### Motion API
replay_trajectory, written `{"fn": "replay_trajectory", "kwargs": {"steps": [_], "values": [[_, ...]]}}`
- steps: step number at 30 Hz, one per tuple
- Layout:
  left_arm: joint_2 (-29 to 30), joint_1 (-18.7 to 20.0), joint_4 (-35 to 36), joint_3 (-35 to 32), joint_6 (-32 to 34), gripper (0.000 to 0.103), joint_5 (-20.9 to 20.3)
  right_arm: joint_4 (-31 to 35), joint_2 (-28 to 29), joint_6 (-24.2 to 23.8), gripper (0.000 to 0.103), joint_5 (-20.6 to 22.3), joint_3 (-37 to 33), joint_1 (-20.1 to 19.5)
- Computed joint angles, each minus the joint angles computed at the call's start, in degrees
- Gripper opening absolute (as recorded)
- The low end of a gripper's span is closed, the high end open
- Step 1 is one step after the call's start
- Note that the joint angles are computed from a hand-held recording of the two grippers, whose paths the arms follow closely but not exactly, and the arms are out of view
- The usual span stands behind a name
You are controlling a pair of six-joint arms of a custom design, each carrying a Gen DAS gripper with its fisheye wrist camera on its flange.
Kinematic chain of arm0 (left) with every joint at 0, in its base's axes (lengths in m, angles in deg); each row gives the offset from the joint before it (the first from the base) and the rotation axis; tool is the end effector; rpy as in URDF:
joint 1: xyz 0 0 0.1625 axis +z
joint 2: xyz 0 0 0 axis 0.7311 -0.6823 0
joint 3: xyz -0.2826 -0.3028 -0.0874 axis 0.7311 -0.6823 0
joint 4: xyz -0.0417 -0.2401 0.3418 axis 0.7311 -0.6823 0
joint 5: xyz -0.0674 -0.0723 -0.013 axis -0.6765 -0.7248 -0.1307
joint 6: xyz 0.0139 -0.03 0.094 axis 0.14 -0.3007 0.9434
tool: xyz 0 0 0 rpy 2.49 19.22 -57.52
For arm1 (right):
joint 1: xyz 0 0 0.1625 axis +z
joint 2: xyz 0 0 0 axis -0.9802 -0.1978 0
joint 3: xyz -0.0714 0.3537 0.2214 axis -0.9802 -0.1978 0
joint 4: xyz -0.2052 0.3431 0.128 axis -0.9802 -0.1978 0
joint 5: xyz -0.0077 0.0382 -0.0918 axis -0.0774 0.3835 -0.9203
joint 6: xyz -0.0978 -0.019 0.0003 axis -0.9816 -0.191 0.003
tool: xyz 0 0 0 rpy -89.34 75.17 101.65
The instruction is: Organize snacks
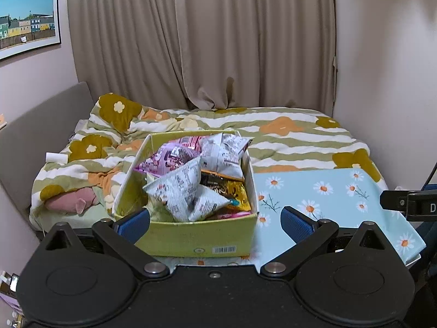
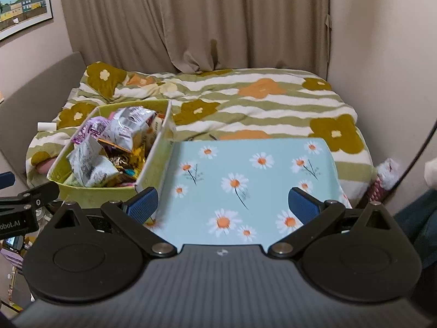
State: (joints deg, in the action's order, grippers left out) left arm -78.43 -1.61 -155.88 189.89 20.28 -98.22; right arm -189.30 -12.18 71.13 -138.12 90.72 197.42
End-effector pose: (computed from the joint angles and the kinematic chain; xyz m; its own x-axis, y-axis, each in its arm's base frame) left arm -0.2055 -0.5254 0.2607 -0.6494 -0.0326 -0.7597 0.6107 0.5729 -0.5467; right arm 0.3535 -0.5186 0.1316 -0.7576 0.0045 0.6527 -0.4969 0.6444 -0.5812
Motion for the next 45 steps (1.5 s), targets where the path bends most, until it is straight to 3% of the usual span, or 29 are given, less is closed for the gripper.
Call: {"fn": "replay_trajectory", "kwargs": {"steps": [45], "values": [[-1.1, -0.5, 3.3, 1.1, -3.6, 0.103, -0.6, -1.5, -1.2, 1.5, 0.103, -1.5, 2.4, 0.1]]}}
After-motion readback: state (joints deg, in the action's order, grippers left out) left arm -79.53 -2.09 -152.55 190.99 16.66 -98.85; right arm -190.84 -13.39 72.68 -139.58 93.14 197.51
